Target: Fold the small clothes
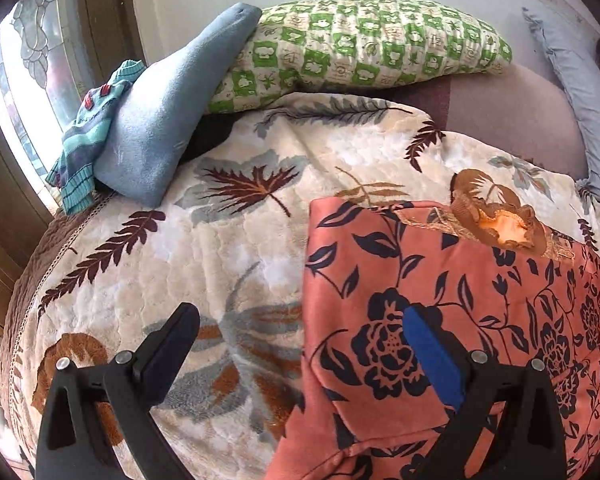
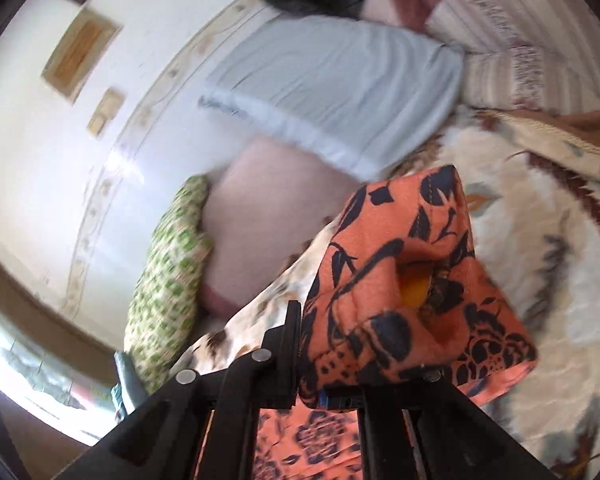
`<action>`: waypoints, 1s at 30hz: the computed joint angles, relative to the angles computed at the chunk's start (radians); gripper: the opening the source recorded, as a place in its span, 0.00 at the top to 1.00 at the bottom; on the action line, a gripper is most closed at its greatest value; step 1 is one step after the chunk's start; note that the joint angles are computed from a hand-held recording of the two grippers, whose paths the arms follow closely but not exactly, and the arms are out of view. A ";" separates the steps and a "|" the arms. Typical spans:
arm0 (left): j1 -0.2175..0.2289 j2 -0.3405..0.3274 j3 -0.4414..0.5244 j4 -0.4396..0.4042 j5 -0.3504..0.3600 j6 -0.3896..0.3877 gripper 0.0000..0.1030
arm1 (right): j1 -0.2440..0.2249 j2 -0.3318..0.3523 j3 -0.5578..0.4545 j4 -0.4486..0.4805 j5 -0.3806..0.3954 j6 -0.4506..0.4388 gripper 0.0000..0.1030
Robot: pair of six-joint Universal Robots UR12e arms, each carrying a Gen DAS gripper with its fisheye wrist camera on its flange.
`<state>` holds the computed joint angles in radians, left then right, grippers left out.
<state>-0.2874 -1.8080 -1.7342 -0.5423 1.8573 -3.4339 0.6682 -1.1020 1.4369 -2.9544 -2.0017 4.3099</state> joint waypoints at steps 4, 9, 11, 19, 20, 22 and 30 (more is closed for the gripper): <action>0.039 0.026 -0.033 0.020 -0.001 -0.027 0.02 | 0.033 0.164 -0.245 0.044 0.138 -0.094 0.93; 0.094 0.060 -0.075 0.044 0.019 -0.066 0.02 | 0.066 0.371 -0.560 0.178 0.298 -0.151 0.93; 0.111 0.070 -0.089 0.044 0.025 -0.075 0.02 | 0.077 0.450 -0.695 0.274 0.353 -0.194 0.90; 0.153 0.094 -0.119 0.062 -0.060 -0.091 0.02 | 0.080 0.626 -1.006 0.597 0.646 -0.299 0.77; 0.152 0.094 -0.119 0.067 -0.072 -0.089 0.02 | 0.080 0.607 -0.966 0.560 0.646 -0.304 0.77; 0.146 0.090 -0.114 0.075 -0.094 -0.086 0.02 | 0.080 0.561 -0.875 0.488 0.660 -0.339 0.64; 0.077 0.049 -0.060 0.084 -0.114 -0.013 0.02 | 0.077 0.357 -0.524 0.290 0.535 -0.391 0.23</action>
<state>-0.2102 -1.7592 -1.7943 -0.4581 1.7434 -3.4466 0.7455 -0.7448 0.9133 -2.6644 -1.4666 3.9188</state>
